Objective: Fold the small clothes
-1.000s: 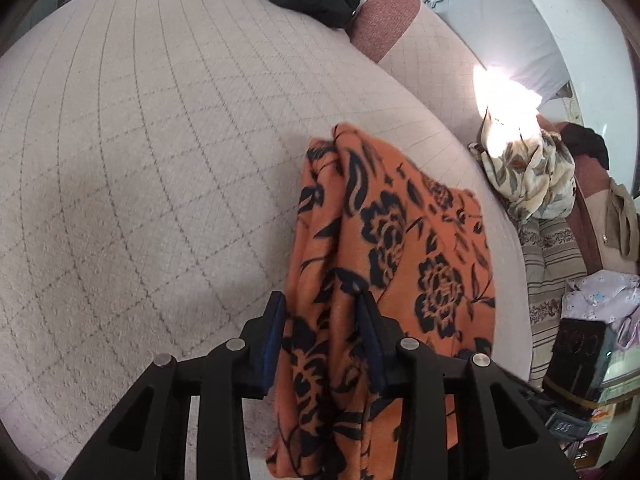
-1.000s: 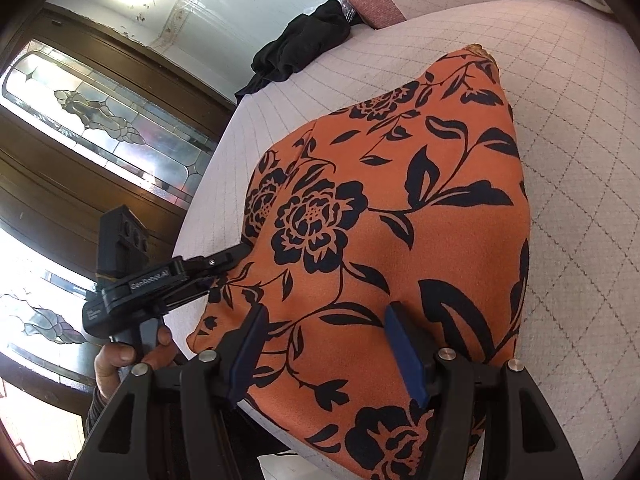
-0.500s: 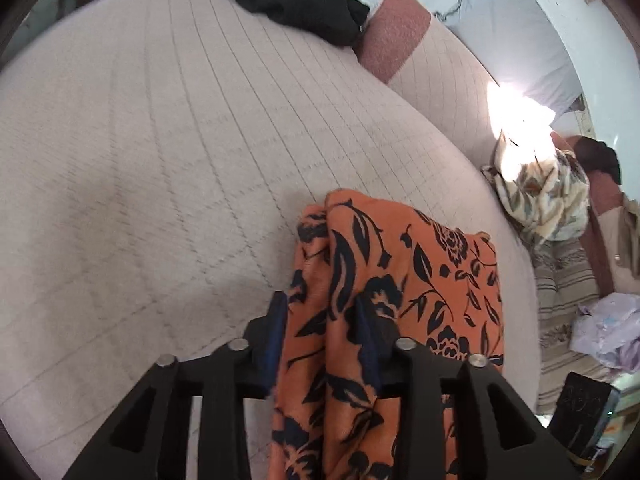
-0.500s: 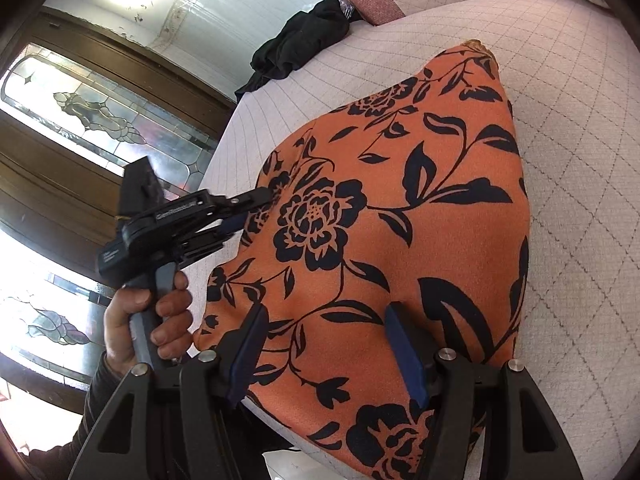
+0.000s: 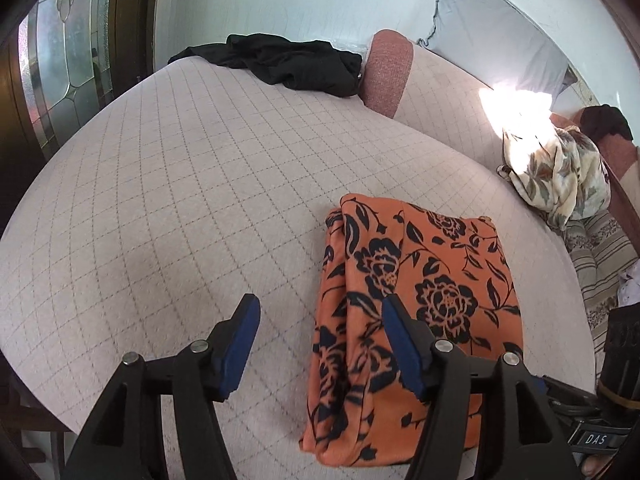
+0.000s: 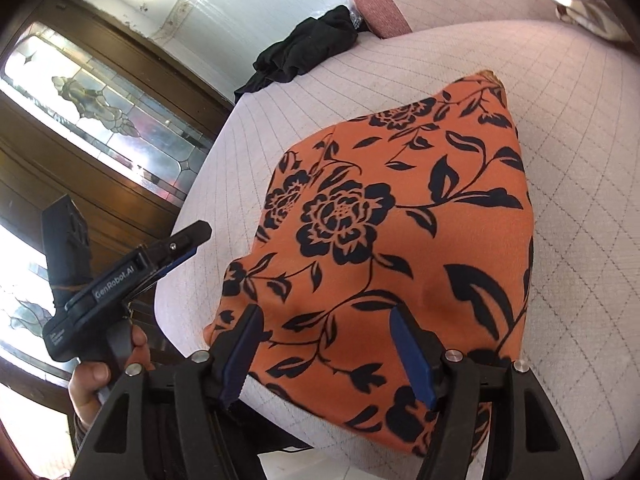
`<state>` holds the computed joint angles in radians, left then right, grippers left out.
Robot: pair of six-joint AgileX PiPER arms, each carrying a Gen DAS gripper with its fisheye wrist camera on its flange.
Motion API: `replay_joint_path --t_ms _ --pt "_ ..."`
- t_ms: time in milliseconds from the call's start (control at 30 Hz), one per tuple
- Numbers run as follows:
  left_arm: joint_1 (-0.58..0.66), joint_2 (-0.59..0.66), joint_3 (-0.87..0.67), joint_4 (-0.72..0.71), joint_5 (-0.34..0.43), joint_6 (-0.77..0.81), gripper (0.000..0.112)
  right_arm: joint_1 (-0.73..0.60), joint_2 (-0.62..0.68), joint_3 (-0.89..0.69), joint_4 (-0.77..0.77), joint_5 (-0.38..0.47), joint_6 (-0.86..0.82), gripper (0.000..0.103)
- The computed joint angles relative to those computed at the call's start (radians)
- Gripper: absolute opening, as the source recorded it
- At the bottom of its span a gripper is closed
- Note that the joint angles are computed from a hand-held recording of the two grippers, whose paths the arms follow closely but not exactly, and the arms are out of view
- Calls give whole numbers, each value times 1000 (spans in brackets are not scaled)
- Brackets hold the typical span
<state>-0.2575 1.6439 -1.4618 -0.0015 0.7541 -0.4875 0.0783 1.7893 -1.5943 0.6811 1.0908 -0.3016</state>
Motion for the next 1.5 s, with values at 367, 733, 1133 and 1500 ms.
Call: replay_joint_path --t_ms 367,733,1133,1500 --pt "-39 -53 92 -7 -27 -12 65 18 0 35 -32 -54 50 78" --pt "-29 39 75 -92 29 130 73 -60 -60 112 125 -62 -69 78" --pt "116 245 -120 -520 117 574 39 -105 252 -115 138 62 -4 36" --pt "1 227 -270 -454 50 496 37 -208 169 -313 99 82 -71 33"
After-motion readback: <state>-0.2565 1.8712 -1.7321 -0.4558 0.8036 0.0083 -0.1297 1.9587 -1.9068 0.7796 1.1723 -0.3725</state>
